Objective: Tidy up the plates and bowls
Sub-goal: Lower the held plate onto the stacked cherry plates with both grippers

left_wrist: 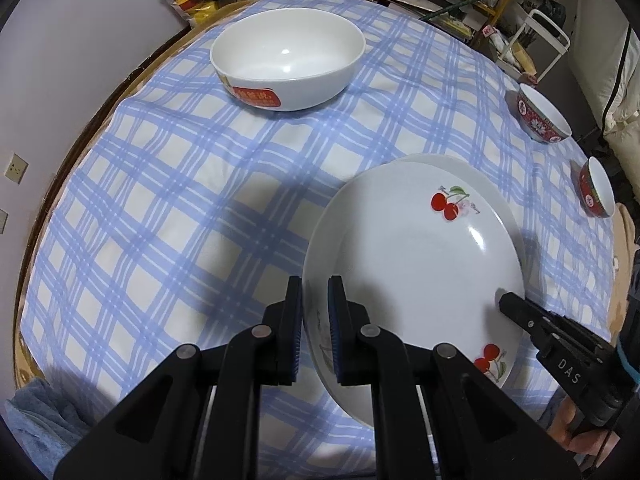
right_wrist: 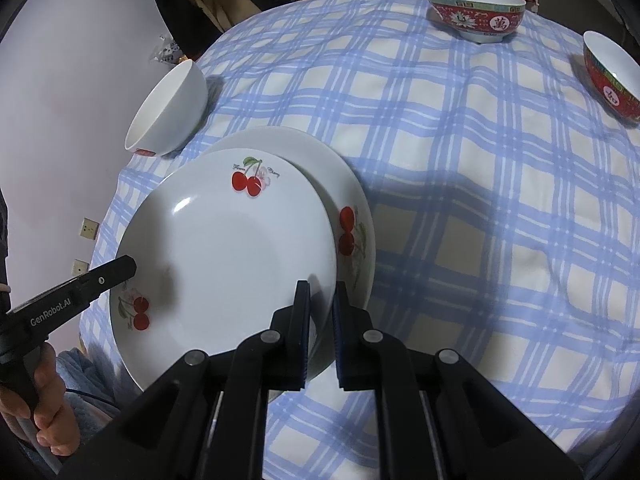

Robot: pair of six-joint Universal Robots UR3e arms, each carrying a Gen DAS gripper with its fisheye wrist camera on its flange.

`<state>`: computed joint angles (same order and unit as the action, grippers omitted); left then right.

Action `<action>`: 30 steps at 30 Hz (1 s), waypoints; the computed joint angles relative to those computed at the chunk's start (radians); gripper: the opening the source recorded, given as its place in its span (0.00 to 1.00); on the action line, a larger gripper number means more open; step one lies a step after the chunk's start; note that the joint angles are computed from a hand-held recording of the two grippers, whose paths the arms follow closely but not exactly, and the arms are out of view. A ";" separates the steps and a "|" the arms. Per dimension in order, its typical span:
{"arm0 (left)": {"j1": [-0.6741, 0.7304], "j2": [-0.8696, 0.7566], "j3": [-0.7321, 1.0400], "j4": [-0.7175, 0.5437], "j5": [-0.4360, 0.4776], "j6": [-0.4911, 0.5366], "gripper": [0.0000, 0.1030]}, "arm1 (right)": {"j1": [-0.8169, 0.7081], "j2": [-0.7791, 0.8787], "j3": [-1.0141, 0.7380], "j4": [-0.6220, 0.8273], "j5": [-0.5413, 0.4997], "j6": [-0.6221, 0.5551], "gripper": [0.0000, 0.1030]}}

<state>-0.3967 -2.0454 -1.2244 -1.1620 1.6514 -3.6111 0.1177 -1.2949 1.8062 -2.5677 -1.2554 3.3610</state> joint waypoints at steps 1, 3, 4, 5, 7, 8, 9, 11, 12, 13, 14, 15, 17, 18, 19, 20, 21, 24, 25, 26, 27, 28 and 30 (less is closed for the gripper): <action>-0.003 -0.004 0.005 -0.003 0.003 0.001 0.11 | 0.004 -0.001 -0.001 -0.002 -0.009 -0.001 0.12; -0.008 -0.014 0.018 -0.013 0.008 0.005 0.11 | 0.014 0.000 -0.007 -0.002 -0.033 -0.005 0.12; -0.010 -0.019 0.025 -0.019 0.009 0.007 0.11 | 0.018 0.002 -0.010 -0.002 -0.044 -0.006 0.12; -0.012 -0.025 0.033 -0.027 0.011 0.008 0.11 | 0.023 0.005 -0.015 -0.002 -0.055 -0.005 0.12; -0.014 -0.032 0.042 -0.036 0.015 0.009 0.11 | 0.026 0.007 -0.015 -0.007 -0.066 -0.003 0.12; -0.016 -0.035 0.046 -0.039 0.018 0.007 0.11 | 0.028 0.007 -0.017 -0.008 -0.072 -0.004 0.12; -0.017 -0.038 0.049 -0.041 0.019 0.007 0.11 | 0.034 0.008 -0.023 -0.004 -0.083 -0.002 0.12; -0.020 -0.047 0.062 -0.049 0.025 0.007 0.11 | 0.042 0.006 -0.029 0.002 -0.097 0.002 0.12; -0.021 -0.051 0.067 -0.054 0.025 0.009 0.11 | 0.047 0.006 -0.033 0.004 -0.108 -0.002 0.12; -0.021 -0.056 0.074 -0.059 0.023 0.010 0.11 | 0.055 0.009 -0.041 0.006 -0.124 -0.009 0.13; -0.022 -0.061 0.080 -0.064 0.022 0.012 0.11 | 0.063 0.011 -0.047 0.006 -0.143 -0.016 0.13; -0.024 -0.065 0.084 -0.066 0.025 0.013 0.11 | 0.068 0.012 -0.051 0.005 -0.156 -0.017 0.13; -0.029 -0.075 0.096 -0.070 0.030 0.015 0.11 | 0.069 0.016 -0.059 0.007 -0.164 -0.015 0.13; -0.029 -0.078 0.099 -0.071 0.029 0.015 0.11 | 0.069 0.015 -0.058 0.005 -0.167 -0.014 0.13; -0.030 -0.082 0.104 -0.072 0.030 0.017 0.11 | 0.070 0.018 -0.061 0.001 -0.173 -0.015 0.13; -0.030 -0.087 0.109 -0.074 0.030 0.019 0.11 | 0.072 0.019 -0.063 0.000 -0.178 -0.015 0.13; -0.031 -0.092 0.115 -0.076 0.032 0.020 0.11 | 0.073 0.020 -0.066 -0.001 -0.182 -0.014 0.13; -0.036 -0.115 0.141 -0.085 0.038 0.025 0.11 | 0.078 0.025 -0.072 -0.010 -0.201 -0.016 0.13; -0.037 -0.120 0.146 -0.086 0.039 0.027 0.12 | 0.076 0.026 -0.072 -0.014 -0.201 -0.015 0.13; -0.037 -0.125 0.151 -0.085 0.039 0.026 0.12 | 0.073 0.028 -0.073 -0.016 -0.197 -0.014 0.13; -0.037 -0.128 0.152 -0.083 0.038 0.025 0.12 | 0.062 0.028 -0.073 -0.013 -0.180 -0.016 0.13; -0.034 -0.128 0.150 -0.080 0.032 0.025 0.12 | 0.051 0.027 -0.072 -0.009 -0.160 -0.017 0.13; -0.027 -0.130 0.144 -0.076 0.008 0.028 0.12 | 0.005 0.015 -0.050 -0.017 -0.088 -0.009 0.12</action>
